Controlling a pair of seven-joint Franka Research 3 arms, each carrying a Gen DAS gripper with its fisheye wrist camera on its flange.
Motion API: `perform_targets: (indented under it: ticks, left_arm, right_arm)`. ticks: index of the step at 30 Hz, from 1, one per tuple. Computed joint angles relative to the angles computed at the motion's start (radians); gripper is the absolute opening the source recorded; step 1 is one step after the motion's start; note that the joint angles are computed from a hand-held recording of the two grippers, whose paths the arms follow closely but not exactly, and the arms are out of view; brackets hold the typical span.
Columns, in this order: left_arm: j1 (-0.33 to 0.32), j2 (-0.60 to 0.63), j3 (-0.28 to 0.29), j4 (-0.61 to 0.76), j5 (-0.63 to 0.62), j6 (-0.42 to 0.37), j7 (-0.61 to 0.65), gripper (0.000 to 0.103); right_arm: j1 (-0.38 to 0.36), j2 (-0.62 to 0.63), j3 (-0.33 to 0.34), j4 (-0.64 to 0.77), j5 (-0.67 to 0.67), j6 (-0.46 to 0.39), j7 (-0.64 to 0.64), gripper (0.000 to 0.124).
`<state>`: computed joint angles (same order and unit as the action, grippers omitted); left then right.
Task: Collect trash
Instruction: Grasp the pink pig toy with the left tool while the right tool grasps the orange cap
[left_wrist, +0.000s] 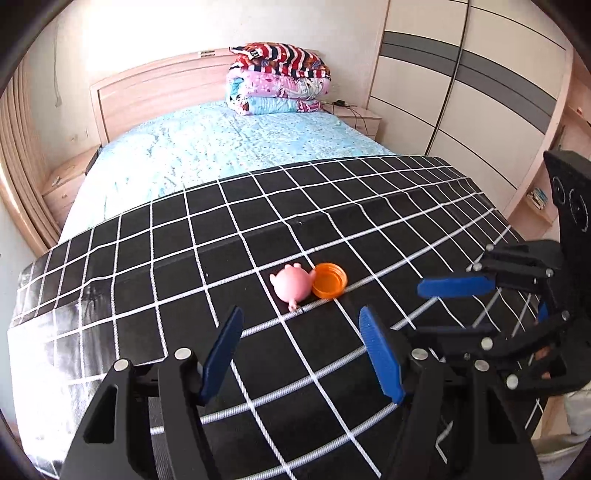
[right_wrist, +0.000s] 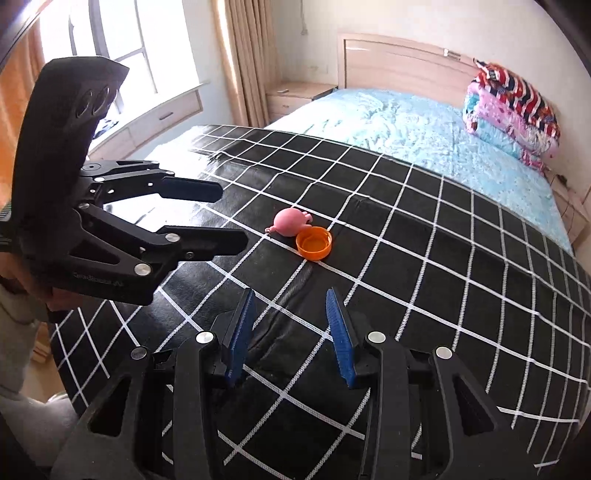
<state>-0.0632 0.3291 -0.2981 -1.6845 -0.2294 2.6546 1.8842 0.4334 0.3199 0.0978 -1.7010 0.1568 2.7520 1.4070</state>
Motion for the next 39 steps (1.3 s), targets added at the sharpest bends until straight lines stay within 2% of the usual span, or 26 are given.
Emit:
perform_targets:
  ticks: [3, 7, 10, 12, 19, 24, 25, 26, 29, 39]
  left_arm:
    - [-0.026, 0.061, 0.025, 0.074, 0.058, -0.021, -0.059, 0.059]
    - [-0.025, 0.139, 0.021, 0.173, 0.082, -0.074, -0.087, 0.051]
    - [-0.005, 0.171, -0.004, 0.216, 0.068, -0.1, -0.056, 0.051]
    - [-0.002, 0.185, -0.007, 0.235, 0.062, -0.117, -0.057, 0.046]
    - [0.036, 0.224, -0.045, 0.285, -0.029, -0.186, -0.005, 0.037]
    - [0.051, 0.217, -0.049, 0.279, -0.083, -0.199, 0.011, 0.035]
    - [0.05, 0.211, -0.045, 0.272, -0.085, -0.197, 0.011, 0.035]
    - [0.05, 0.206, -0.043, 0.265, -0.089, -0.194, 0.01, 0.035]
    - [0.059, 0.186, -0.042, 0.24, -0.108, -0.187, 0.017, 0.035]
    - [0.078, 0.049, -0.047, 0.085, -0.193, -0.135, 0.088, 0.035]
  right_arm:
    - [0.014, 0.044, -0.022, 0.06, -0.033, -0.031, 0.035, 0.039]
    - [-0.005, 0.085, -0.001, 0.116, 0.006, -0.058, 0.009, 0.039]
    - [0.014, 0.098, -0.021, 0.135, -0.022, -0.062, 0.028, 0.039]
    - [0.022, 0.113, -0.031, 0.155, -0.041, -0.069, 0.044, 0.039]
    - [0.009, 0.156, -0.021, 0.219, -0.028, -0.11, 0.038, 0.039]
    - [0.017, 0.19, -0.027, 0.26, -0.041, -0.112, 0.046, 0.039]
    - [0.013, 0.193, -0.023, 0.262, -0.033, -0.113, 0.041, 0.038]
    - [0.013, 0.196, -0.022, 0.266, -0.031, -0.115, 0.039, 0.03]
    - [0.021, 0.193, -0.032, 0.259, -0.046, -0.105, 0.039, 0.028]
    - [0.049, 0.088, -0.05, 0.105, -0.094, -0.023, 0.069, 0.027]
